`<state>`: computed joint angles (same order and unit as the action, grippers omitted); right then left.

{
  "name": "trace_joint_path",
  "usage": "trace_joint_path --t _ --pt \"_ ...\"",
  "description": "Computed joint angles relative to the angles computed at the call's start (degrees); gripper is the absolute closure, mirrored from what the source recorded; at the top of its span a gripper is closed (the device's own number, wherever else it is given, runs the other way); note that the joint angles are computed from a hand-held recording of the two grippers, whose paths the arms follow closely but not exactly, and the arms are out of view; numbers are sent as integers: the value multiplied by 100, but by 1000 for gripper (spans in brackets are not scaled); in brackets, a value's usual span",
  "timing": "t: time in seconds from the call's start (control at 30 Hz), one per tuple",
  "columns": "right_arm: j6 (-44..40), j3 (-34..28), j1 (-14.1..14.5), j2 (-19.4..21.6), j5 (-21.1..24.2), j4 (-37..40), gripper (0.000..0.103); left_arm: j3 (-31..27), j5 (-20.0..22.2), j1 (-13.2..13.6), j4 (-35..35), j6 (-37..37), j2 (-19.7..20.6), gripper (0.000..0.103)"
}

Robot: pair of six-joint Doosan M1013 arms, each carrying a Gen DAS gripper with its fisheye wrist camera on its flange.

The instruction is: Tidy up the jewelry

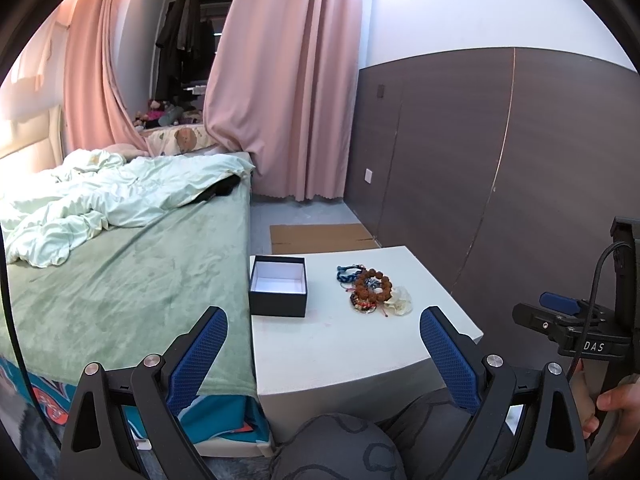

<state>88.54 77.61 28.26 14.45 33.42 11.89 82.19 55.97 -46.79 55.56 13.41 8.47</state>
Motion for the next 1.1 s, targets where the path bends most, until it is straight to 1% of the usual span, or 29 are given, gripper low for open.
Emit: trace_joint_path --t 0.13,0.37,0.53,0.63,0.67,0.7,0.8,0.87,0.93,1.0,1.03,1.1 --pt "-42 -127 -58 103 66 135 0 -102 -57 110 -98 105 87 6" --pt "-307 -454 -212 375 386 669 0 -312 -222 348 -453 392 286 6" --pt "-226 -730 -325 618 607 714 0 -514 -434 510 -748 681 477 6" --pt "-203 -877 -383 744 717 751 4 -669 -559 616 -974 948 621 6" --pt "-198 -921 -402 786 764 770 8 -719 -616 656 -1099 1060 667 7" --pt "-190 -981 -425 843 840 804 14 -775 -690 706 -1264 1205 719 11" --pt "-126 -1166 -506 1025 1124 964 21 -1016 -735 847 -1793 1695 933 18" --pt "-110 -1301 -563 1159 1274 1057 25 -1100 -749 899 -2003 1862 1023 19" --pt "-56 -1410 -596 1268 1411 1108 25 -1194 -776 971 -2286 2086 1128 21" --pt "-30 -1544 -630 1397 1547 1246 25 -1299 -750 1032 -2522 2309 1231 26" --pt "-36 -1607 -647 1456 1614 1314 25 -1354 -729 1065 -2639 2422 1286 27" --pt "21 -1841 -664 1656 1842 1437 25 -1419 -721 1123 -2818 2581 1364 30"
